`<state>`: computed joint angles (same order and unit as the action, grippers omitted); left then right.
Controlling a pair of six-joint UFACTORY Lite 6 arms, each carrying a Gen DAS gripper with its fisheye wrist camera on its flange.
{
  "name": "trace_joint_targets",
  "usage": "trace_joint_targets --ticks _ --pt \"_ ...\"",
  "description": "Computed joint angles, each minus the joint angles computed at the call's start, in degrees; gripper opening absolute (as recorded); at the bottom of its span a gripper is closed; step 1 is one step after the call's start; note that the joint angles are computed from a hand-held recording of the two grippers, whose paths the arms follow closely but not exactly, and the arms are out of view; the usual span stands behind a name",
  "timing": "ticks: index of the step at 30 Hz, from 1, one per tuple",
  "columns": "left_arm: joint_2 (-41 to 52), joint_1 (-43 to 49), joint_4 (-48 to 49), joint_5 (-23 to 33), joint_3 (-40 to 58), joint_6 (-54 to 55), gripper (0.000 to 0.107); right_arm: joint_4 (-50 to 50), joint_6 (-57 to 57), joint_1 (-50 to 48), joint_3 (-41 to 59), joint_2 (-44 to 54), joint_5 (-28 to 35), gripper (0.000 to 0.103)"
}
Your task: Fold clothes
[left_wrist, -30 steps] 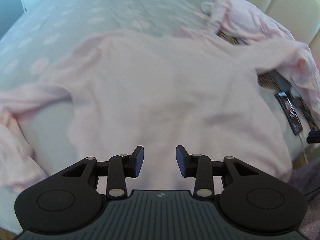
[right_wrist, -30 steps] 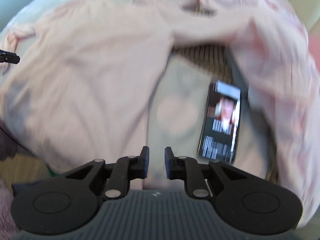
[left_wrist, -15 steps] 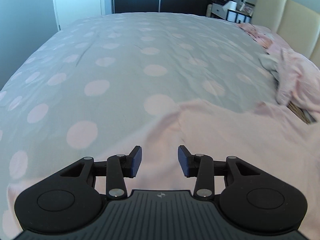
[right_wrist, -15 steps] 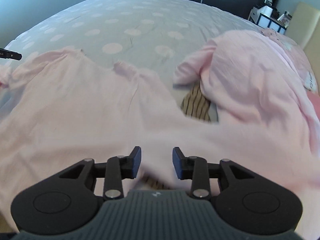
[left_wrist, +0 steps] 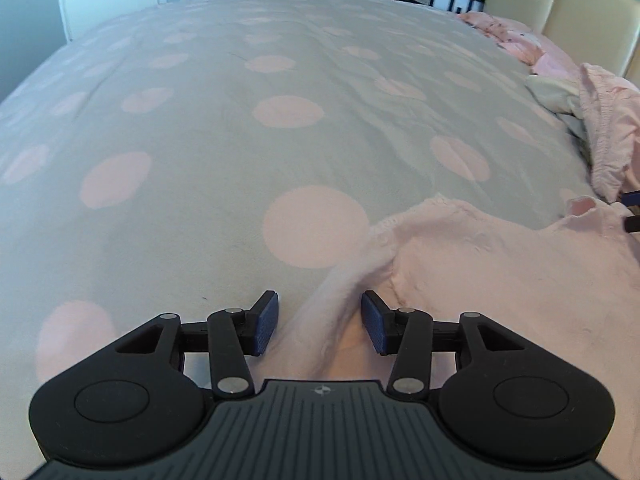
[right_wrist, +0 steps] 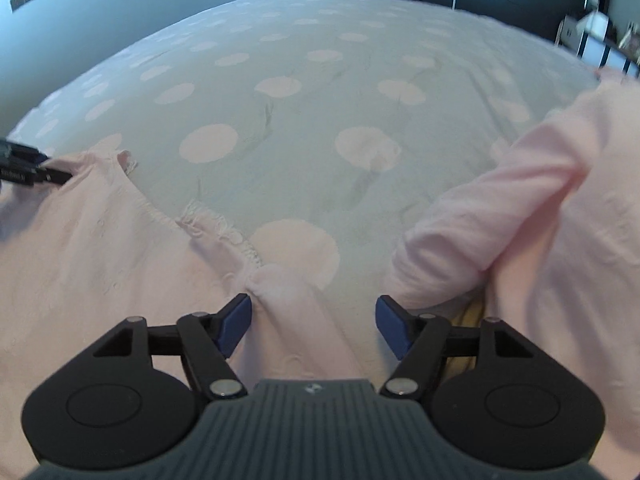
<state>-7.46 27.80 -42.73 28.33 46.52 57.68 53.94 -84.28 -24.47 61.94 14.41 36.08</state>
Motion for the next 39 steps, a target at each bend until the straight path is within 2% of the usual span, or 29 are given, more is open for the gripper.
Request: trace_joint_targets --ticks 1,2,3,4,5,10,14,21,27,31,34,36,39 --pt "-0.37 0.53 -2.13 0.09 -0.66 2.14 0.038 -0.92 1.33 -0.34 1.26 1.61 1.46 0.041" --pt "-0.74 1.1 -4.08 0.38 -1.21 3.9 0.03 -1.33 1.96 -0.66 1.93 2.55 2.52 0.012" --pt "-1.4 1.12 -5.18 0.46 -1.74 4.8 0.013 -0.88 1.33 -0.99 1.47 2.19 2.79 0.005" --pt "-2.19 0.9 -5.9 0.44 -2.23 5.31 0.001 -0.41 0.68 -1.32 0.98 1.82 3.07 0.005" --pt "-2.99 0.68 -6.62 0.41 -2.72 5.82 0.0 0.17 0.07 -1.61 0.41 1.25 3.21 0.004" --pt "-8.62 -2.02 -0.91 -3.44 -4.51 -2.17 0.0 1.67 -0.32 -0.86 -3.0 -4.71 -0.32 0.002" --pt "-12.1 -1.89 3.41 -3.06 -1.86 -7.91 0.0 1.86 0.28 1.53 -4.7 -10.27 -4.39 0.001" --pt "-10.01 -4.17 15.09 -5.01 8.85 -20.3 0.0 -5.48 8.95 8.93 2.31 -11.79 -10.67 0.001" --pt "-2.76 -5.49 25.35 -9.14 13.07 -29.18 0.0 -17.74 22.77 17.03 10.51 -3.49 -17.82 0.001" --pt "1.92 -4.96 25.47 -12.6 12.17 -28.87 0.0 -32.09 38.28 20.8 17.14 5.84 -20.09 0.001" --pt "4.95 -5.12 28.55 -14.77 10.73 -30.63 0.0 -38.5 43.82 22.3 18.36 10.57 -21.44 0.001" --pt "6.44 -4.64 27.22 -15.35 9.93 -28.83 0.0 -39.0 45.19 22.33 18.97 13.27 -22.03 0.001" --pt "9.37 -3.8 28.05 -11.96 11.28 -29.47 0.001 -33.87 41.98 21.38 18.95 15.24 -22.12 0.004"
